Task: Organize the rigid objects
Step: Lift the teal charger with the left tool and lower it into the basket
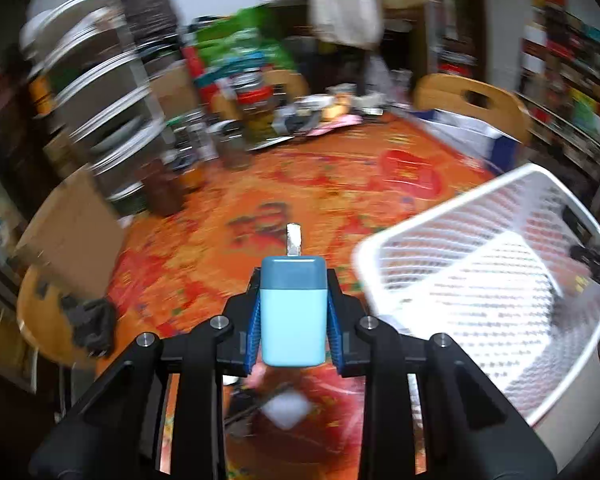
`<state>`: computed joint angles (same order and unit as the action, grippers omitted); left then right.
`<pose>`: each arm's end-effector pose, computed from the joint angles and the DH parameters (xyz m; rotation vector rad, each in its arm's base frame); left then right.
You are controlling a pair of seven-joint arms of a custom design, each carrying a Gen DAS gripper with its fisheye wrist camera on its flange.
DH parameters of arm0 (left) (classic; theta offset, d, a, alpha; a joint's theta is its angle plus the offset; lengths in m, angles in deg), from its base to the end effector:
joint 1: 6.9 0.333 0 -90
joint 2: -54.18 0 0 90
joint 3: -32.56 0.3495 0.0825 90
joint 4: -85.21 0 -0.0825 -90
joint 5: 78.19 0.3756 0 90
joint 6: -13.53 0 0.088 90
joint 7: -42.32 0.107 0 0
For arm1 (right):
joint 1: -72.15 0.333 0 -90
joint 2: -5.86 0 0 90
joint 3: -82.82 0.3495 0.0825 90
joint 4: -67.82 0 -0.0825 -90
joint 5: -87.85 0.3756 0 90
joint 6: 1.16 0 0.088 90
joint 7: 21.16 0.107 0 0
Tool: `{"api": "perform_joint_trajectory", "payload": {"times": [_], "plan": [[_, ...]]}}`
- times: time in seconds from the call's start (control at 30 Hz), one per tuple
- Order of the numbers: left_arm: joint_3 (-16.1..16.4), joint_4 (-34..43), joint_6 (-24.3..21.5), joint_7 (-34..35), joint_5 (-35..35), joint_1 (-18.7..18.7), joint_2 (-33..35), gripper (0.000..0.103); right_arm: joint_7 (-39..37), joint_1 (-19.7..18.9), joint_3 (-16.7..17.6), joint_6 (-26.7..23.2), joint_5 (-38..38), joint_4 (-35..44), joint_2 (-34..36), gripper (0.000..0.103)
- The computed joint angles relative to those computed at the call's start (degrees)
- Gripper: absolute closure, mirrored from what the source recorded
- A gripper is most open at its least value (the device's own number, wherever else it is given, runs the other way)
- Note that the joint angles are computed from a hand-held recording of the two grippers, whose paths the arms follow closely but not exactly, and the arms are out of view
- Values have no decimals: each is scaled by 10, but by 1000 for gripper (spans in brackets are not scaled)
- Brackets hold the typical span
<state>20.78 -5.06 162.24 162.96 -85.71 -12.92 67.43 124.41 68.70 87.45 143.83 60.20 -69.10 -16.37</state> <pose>0.6549 -0.1888 0.6363 -1.0121 2.2846 -0.8078 0.4494 0.0183 0.5559 -1.2208 2.3783 -0.7384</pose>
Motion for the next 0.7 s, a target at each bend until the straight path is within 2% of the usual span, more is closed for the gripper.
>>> {"api": "perform_joint_trajectory", "payload": {"times": [0.13,0.27,0.43,0.57,0.7], "plan": [[-20,-4,-9,42,-6,-15,-2,78,0,0,0,0,-1,0,0,92],[-35,-36,10,73,4,-44,-15,78,1,0,-1,0,0,1,0,92],[-35,-53,10,60,52,-87,-8,78,-3,2,-3,0,5,1,-1,92],[-33,-30,-30,60,94,-110,20,78,-8,3,-3,-3,9,3,0,92],[-33,25,-102,71,112,-121,56,78,-11,4,-4,-1,11,3,1,92]]}}
